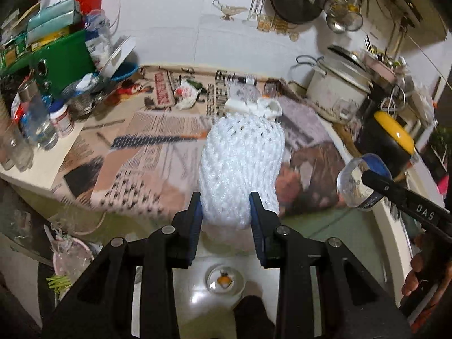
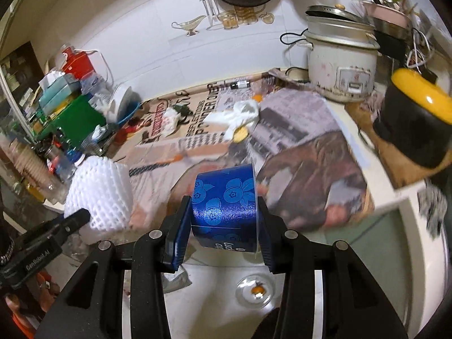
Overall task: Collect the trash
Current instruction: 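Carry the foam net and blue cup down over the bucket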
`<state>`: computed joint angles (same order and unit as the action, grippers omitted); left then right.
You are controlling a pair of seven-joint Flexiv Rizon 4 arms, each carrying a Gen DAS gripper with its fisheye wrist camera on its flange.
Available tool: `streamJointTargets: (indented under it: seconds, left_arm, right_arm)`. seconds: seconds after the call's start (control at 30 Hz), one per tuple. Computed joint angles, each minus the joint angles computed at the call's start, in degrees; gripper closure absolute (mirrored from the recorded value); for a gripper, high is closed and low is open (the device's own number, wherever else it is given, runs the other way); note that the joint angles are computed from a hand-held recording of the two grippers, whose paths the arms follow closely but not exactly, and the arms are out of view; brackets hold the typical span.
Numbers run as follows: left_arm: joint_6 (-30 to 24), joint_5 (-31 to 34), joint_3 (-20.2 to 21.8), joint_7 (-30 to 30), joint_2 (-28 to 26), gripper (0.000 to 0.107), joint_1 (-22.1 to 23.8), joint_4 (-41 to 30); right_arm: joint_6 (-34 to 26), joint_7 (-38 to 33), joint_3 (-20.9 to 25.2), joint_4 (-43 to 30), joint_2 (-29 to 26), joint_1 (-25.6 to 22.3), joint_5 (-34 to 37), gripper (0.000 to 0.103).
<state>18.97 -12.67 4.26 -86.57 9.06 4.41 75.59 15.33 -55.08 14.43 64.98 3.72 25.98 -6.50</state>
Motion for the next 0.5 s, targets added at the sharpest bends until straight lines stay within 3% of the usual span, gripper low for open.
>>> streamJointTargets:
  seconds: [0.23,0.5]
  left_arm:
    - [-5.40,-1.11,1.84,2.34,4.92,0.075,-0.40,6.74]
    - [-5.74,-0.13,0.89,1.32,8.34,0.075,-1.70,16.63]
  right_arm:
    - [-4.69,2.95,2.20,3.13,3.25,1.24,0.12,0.064]
    - [-5.38,2.62,2.24,12.28,7.68,0.31,5.66,0.064]
